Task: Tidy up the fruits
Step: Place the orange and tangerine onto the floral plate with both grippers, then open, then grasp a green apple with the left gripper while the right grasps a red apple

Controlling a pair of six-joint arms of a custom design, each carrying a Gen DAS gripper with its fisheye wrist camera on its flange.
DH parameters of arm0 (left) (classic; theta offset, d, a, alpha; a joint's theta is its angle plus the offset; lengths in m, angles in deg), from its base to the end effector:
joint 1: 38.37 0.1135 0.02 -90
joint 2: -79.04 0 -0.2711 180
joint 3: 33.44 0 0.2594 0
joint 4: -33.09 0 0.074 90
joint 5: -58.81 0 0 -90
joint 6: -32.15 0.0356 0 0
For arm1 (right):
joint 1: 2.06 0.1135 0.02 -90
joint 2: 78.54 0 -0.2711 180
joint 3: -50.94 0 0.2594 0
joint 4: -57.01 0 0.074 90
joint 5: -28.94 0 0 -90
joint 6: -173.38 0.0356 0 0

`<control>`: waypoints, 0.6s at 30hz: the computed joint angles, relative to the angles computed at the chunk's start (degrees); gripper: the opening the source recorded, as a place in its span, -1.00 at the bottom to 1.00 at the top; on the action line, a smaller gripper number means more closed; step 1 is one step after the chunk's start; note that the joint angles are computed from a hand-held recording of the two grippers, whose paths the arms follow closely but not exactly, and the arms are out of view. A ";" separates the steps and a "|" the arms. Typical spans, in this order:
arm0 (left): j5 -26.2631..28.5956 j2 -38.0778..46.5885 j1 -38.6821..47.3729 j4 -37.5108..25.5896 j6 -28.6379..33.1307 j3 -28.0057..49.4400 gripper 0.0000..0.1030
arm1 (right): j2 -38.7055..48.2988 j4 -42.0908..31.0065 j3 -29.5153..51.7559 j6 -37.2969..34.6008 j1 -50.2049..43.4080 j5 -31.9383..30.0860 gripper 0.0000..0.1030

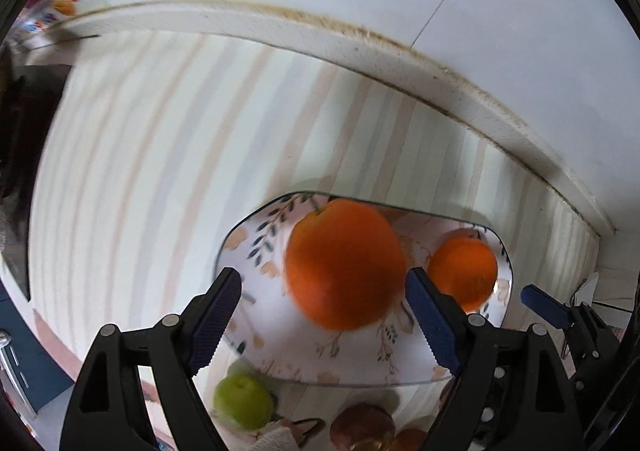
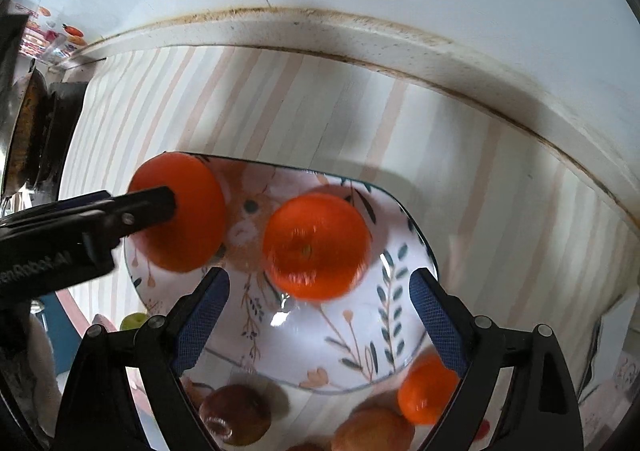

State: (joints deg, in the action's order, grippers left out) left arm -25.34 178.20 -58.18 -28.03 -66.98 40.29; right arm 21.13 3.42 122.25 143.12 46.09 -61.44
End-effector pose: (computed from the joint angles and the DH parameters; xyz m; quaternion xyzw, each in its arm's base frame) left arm 0.2848 -0.1064 0.1605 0.0944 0.9938 -0.0569 0.0164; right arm 0.2061 0.2304 0.1490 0.1005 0.9925 0.0587 0.0386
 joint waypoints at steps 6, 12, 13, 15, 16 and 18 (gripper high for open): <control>-3.16 -14.33 -3.44 0.14 -3.64 -8.22 0.63 | -6.91 -5.73 -0.37 7.27 7.65 5.16 0.82; -6.28 -27.27 -8.29 -2.55 -6.97 -13.61 0.63 | -12.04 -14.53 3.14 14.32 15.86 10.55 0.82; -6.79 -29.47 -9.01 -3.47 -7.44 -14.16 0.63 | -12.30 -16.11 4.22 15.51 17.31 11.45 0.82; -7.54 -33.82 -10.20 -5.66 -8.20 -14.93 0.63 | -12.14 -19.39 7.03 17.23 19.91 13.40 0.82; -8.00 -35.93 -10.94 -6.83 -8.79 -15.10 0.63 | -12.11 -20.78 8.15 18.14 21.16 14.17 0.82; -8.80 -39.84 -12.40 -9.48 -10.06 -15.07 0.63 | -11.94 -23.22 10.36 20.15 23.74 15.67 0.82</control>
State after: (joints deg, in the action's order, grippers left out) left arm -34.14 138.36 -70.58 -37.51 -77.03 25.23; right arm 9.18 -19.80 132.60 163.27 69.83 -45.77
